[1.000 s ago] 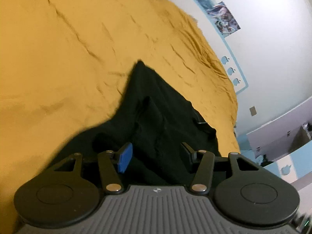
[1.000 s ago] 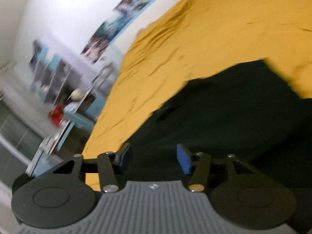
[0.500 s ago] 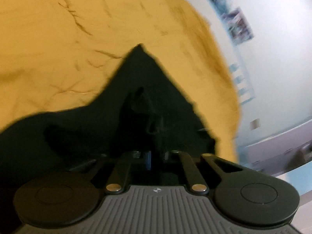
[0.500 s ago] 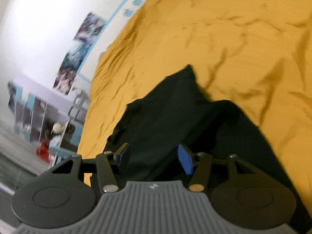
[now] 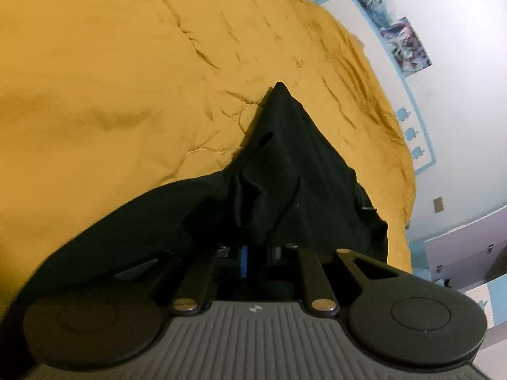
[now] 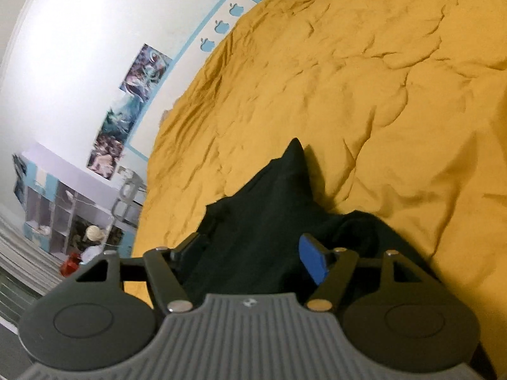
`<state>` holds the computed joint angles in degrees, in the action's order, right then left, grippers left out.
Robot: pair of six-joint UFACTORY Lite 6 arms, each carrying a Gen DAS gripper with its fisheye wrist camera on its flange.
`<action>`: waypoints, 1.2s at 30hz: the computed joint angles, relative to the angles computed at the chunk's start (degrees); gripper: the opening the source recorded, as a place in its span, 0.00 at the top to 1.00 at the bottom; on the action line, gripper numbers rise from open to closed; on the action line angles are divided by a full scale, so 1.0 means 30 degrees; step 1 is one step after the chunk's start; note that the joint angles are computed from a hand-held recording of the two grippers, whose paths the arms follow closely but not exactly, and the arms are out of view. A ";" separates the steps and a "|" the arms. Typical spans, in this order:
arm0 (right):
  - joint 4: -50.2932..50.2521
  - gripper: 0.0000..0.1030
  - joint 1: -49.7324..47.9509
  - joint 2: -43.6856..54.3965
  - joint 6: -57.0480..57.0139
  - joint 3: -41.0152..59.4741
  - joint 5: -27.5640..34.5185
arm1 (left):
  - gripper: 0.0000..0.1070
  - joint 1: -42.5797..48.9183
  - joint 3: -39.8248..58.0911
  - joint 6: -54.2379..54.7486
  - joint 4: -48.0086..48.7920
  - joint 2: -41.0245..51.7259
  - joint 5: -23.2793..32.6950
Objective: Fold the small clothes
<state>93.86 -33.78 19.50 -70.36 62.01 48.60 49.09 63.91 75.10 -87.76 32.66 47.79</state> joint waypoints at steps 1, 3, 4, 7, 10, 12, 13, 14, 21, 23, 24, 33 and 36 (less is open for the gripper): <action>-0.0090 0.36 0.0252 0.0045 0.0411 0.0139 -0.0272 | 0.83 0.0148 -0.0418 -0.0245 0.0474 -0.0993 -0.0163; 0.0119 0.36 0.0518 0.0265 0.0534 0.0437 0.0180 | 0.80 0.0080 -0.1903 0.1235 0.0149 -0.3566 -0.0997; 0.0252 0.36 0.0738 0.0523 0.0331 0.0722 0.0320 | 0.77 0.0028 -0.2339 0.2150 -0.0239 -0.4342 -0.1103; 0.1004 0.36 0.1888 0.1519 -0.0627 0.2113 -0.0053 | 0.62 -0.0751 -0.2803 0.5090 -0.1921 -0.5408 -0.0353; 0.1688 0.36 0.3049 0.3217 -0.1448 0.3999 -0.0678 | 0.60 -0.2462 -0.1663 0.6089 -0.2832 -0.4135 -0.0806; 0.1541 0.36 0.3693 0.4564 -0.1288 0.5449 -0.1537 | 0.60 -0.3304 -0.0345 0.5708 -0.2568 -0.2642 -0.1253; 0.1344 0.36 0.3984 0.5207 -0.1154 0.6106 -0.2277 | 0.60 -0.3741 0.0187 0.5651 -0.2688 -0.1863 -0.1757; 0.1307 0.36 0.4163 0.5621 -0.1095 0.6467 -0.2938 | 0.60 -0.3988 0.0633 0.5471 -0.2507 -0.1296 -0.2298; 0.3953 0.39 0.3807 0.7831 -0.3981 0.7191 -0.4031 | 0.76 -0.2867 0.2123 0.5631 -0.1459 0.1366 -0.1925; 0.4211 0.40 0.3652 0.8200 -0.4158 0.7443 -0.4048 | 0.77 -0.2310 0.2438 0.4477 -0.0391 0.1443 -0.1116; 0.3769 0.41 0.3573 0.8312 -0.3639 0.7664 -0.4010 | 0.75 -0.2159 0.2440 0.3908 0.0095 0.1149 -0.0958; -0.1933 0.36 -0.1111 -0.0599 -0.2186 0.1196 0.0014 | 0.52 0.3249 -0.2017 0.4729 0.4633 -0.6198 0.5297; -0.5884 0.34 -0.5499 -0.2733 -0.2608 0.0077 0.5377 | 0.44 0.7691 -0.2677 0.6152 0.7414 -0.7400 0.9560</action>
